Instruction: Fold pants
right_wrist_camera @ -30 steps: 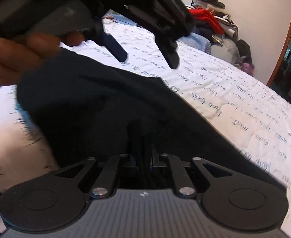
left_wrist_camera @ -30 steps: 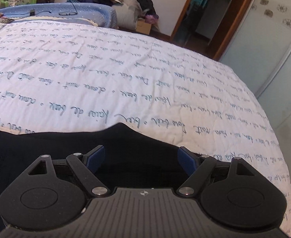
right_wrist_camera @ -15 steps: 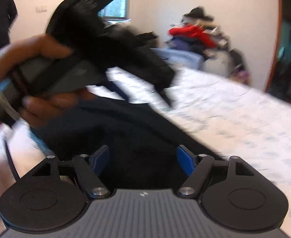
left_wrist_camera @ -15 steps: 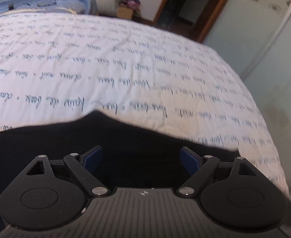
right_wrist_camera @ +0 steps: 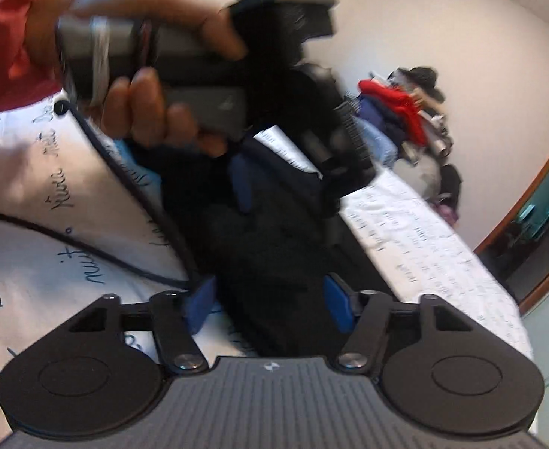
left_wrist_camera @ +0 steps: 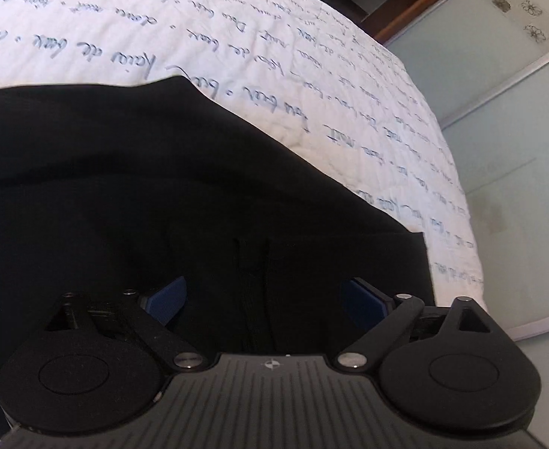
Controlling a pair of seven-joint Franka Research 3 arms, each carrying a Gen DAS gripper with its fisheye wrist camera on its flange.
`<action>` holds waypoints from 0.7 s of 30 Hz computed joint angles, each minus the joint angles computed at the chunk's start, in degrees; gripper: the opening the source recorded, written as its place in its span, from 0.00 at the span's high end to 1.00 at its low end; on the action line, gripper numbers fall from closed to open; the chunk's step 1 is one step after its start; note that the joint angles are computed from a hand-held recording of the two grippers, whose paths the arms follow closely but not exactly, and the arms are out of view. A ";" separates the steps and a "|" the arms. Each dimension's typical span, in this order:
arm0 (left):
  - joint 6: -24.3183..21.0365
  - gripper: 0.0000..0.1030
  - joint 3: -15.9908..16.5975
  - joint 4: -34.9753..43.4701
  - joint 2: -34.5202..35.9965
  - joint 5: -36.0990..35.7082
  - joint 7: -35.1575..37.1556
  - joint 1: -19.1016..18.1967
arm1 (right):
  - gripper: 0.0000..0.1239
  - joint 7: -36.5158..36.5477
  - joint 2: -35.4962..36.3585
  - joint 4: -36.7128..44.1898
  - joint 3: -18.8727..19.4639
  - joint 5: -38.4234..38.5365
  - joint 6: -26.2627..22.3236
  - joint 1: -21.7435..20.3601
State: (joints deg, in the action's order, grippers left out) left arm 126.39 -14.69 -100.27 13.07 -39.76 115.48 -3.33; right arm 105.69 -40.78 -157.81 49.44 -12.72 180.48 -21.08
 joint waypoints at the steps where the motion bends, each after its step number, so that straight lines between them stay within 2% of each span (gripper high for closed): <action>1: -1.27 0.07 -0.06 0.78 0.50 -0.15 -0.24 0.12 | 0.52 0.15 0.07 0.17 0.57 -0.05 -0.41 -0.01; 3: -1.83 0.07 -0.22 1.51 1.01 -0.23 -1.03 0.00 | 0.55 1.16 1.20 1.26 1.51 -1.17 -1.03 -0.98; 4: -2.06 0.06 -0.45 1.72 1.19 -0.71 -0.80 0.03 | 0.59 -1.07 1.35 1.36 2.61 1.82 -0.88 -1.53; 5: -2.66 0.06 -0.64 2.04 1.46 -1.31 -0.77 0.12 | 0.60 -0.97 3.39 3.08 3.75 0.79 -0.16 -4.09; 6: -3.51 0.06 -0.83 2.47 1.86 -2.05 -0.90 0.24 | 0.60 1.56 3.44 3.36 3.86 -1.89 -0.03 -4.72; 9: -6.93 0.06 -1.48 3.49 3.07 -5.53 -0.20 1.05 | 0.60 3.41 0.65 4.04 8.28 -1.81 -0.56 -8.88; 11: -7.14 0.11 -1.60 3.11 3.10 -7.38 -0.08 1.27 | 0.60 4.71 -0.18 3.71 8.80 -1.45 -0.39 -8.95; 13: -5.18 0.31 -1.46 2.25 2.56 -7.36 0.98 0.88 | 0.70 4.78 0.62 3.59 7.81 -1.27 -0.11 -8.01; 14: -4.53 0.51 -1.26 2.33 2.54 -6.07 1.17 0.46 | 0.72 4.36 1.52 3.72 6.77 -1.25 -0.44 -7.00; 15: -3.86 0.67 -1.09 2.34 2.51 -4.87 1.00 0.10 | 0.77 3.97 2.28 3.88 5.94 -1.36 -0.72 -6.19; 16: -3.34 0.72 -1.01 2.39 2.52 -3.86 1.04 -0.15 | 0.80 3.48 3.02 3.92 4.76 -1.47 -1.15 -4.98; 17: -2.77 0.83 -1.02 2.38 2.26 -2.91 1.02 -0.42 | 0.82 3.43 3.79 4.05 4.41 -1.65 -0.92 -4.72; 20: -0.02 0.96 -1.30 1.24 1.38 -2.45 3.21 -0.64 | 0.85 3.08 4.19 3.76 1.35 -1.60 -1.56 -1.62; 21: 1.82 0.96 -1.48 0.31 0.74 -2.42 5.24 -0.82 | 0.85 3.34 4.35 3.83 1.20 -1.70 -1.35 -1.64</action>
